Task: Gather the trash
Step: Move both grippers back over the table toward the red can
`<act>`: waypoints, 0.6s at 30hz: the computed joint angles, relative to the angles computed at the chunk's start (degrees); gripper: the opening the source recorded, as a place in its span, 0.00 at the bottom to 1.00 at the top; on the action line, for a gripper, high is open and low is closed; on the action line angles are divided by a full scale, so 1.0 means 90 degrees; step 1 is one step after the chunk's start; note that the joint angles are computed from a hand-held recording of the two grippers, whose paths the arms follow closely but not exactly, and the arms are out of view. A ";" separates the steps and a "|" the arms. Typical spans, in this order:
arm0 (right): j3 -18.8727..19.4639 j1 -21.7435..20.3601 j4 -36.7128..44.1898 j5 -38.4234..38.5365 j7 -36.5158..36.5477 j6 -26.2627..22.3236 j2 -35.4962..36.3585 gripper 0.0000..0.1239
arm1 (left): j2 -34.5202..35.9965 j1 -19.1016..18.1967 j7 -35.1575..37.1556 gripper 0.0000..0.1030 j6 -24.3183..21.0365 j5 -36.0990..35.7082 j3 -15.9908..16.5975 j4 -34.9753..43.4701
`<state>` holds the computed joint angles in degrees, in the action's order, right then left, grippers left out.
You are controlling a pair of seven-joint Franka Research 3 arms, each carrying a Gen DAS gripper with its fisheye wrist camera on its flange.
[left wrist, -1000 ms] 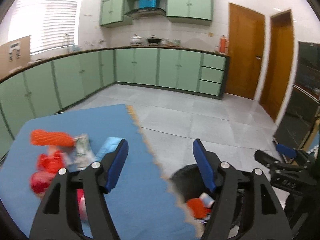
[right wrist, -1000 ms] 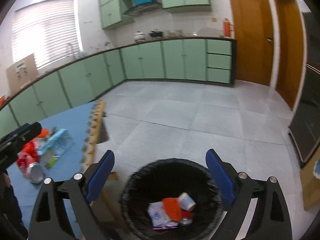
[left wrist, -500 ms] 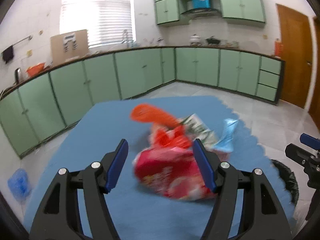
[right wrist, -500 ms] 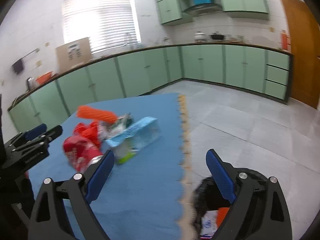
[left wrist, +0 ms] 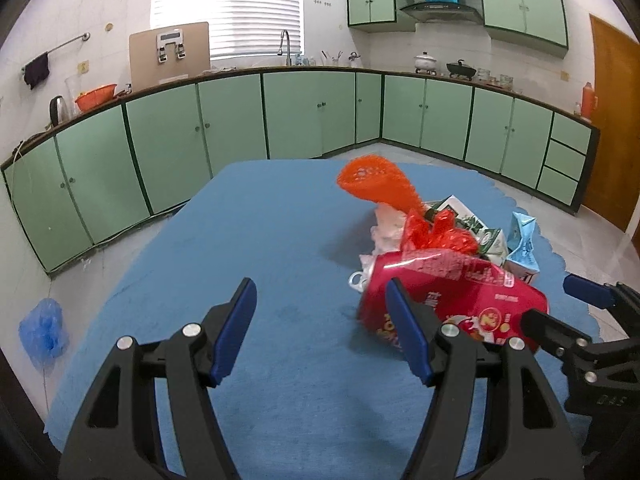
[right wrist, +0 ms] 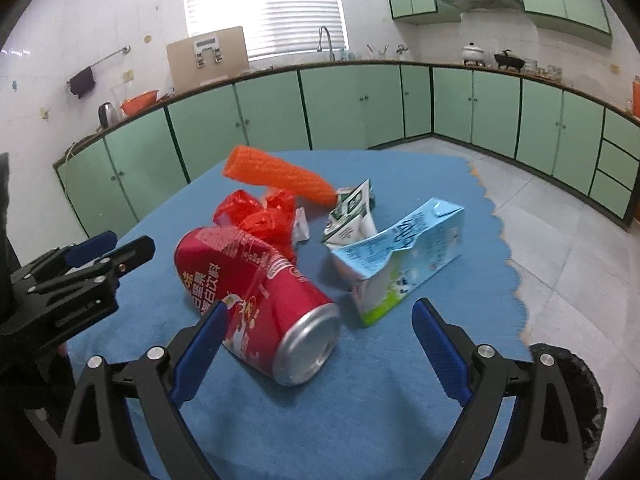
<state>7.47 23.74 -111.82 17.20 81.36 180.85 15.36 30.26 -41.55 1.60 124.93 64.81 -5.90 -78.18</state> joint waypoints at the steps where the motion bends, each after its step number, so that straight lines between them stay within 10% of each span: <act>1: -0.0049 0.0053 0.0056 -0.0032 0.0034 -0.0039 0.0054 0.73 | -0.0010 0.0008 -0.0007 0.63 0.0001 0.0001 0.0007 -0.0017; 8: 0.0050 0.0001 0.0177 -0.0030 0.0007 -0.0168 0.0148 0.61 | 0.0011 0.0100 -0.0027 0.63 0.0025 -0.0127 0.0010 -0.0072; 18: 0.1276 -0.0879 0.0282 0.1436 -0.1593 -0.0648 0.0064 0.50 | -0.0079 0.0202 -0.0125 0.63 0.0018 -0.0201 -0.0020 -0.0274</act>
